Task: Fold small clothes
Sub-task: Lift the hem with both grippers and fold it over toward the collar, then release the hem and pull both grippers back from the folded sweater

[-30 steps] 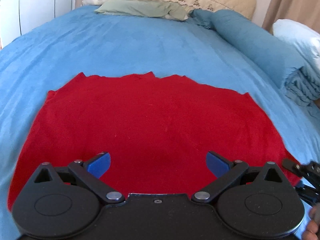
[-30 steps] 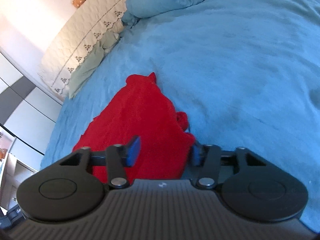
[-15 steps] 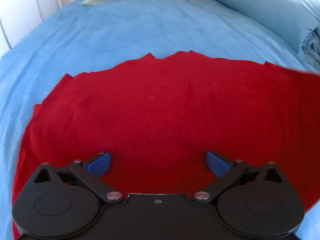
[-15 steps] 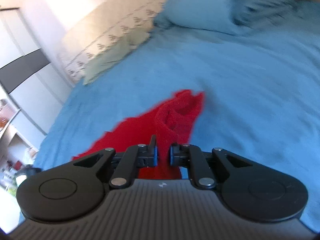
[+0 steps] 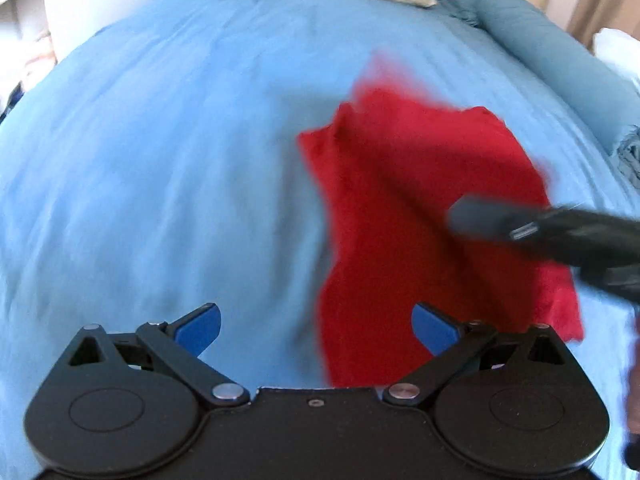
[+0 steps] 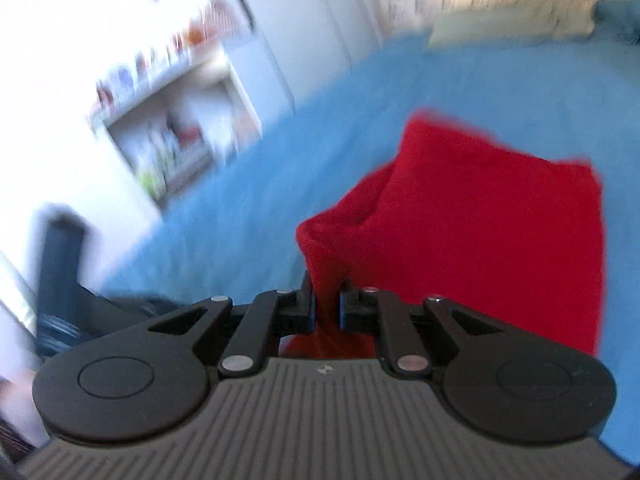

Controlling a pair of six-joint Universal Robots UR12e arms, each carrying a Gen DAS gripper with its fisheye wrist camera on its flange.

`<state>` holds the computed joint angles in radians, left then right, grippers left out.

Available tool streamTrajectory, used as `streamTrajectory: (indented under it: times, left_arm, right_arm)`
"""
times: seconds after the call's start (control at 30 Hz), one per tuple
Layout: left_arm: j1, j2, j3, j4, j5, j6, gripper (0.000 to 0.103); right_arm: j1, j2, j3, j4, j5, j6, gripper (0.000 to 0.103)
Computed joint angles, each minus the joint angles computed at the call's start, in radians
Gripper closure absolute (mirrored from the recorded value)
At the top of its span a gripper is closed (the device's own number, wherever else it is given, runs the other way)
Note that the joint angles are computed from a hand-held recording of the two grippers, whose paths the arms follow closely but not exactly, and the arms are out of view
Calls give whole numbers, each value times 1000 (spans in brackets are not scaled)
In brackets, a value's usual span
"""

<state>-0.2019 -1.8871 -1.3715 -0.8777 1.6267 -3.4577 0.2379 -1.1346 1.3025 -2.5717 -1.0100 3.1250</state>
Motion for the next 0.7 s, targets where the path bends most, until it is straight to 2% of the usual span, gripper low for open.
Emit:
streamTrajectory:
  times: [0.07,0.17,0.27,0.33,0.37,0.4,0.47,0.53,0.6,0.67,0.7]
  left_arm:
    - [6,22,-40,6,-5,-10,0]
    - [11,43,-83,39,-22,-5,0]
    - [17,55,-109,97,-48,0,0]
    - [17,65,-128,157,-83,-12,0]
    - [18,70,-138,191,-108,-17,0]
    - [21,74,-146,223,-139,-16,0]
    - [27,72,-153,270,-220,-3,0]
    - [23,64,-150,287,-267,12,0]
    - [13,47,-137,291,-262,8,0]
    - [5,33,-130,305,-246,-32,3]
    - [1,28,-129,319,-222,-63,8]
  right_arm:
    - [14,17,-5,58,-34,9,78]
    - [17,19,10,47,-37,30,78]
    - [17,15,11,33,-37,-6,72]
    - [5,0,28,23,-4,-25,53]
    - [-2,-7,35,13,14,-19,28]
    - [-12,-17,51,-27,25,5,11]
    - [-33,-41,95,-138,43,71,8]
    - [-56,-64,126,-193,37,119,8]
    - [-71,-83,153,-222,12,144,8]
    - [-85,-104,182,-223,-6,143,8]
    - [-89,-112,193,-218,-12,137,8]
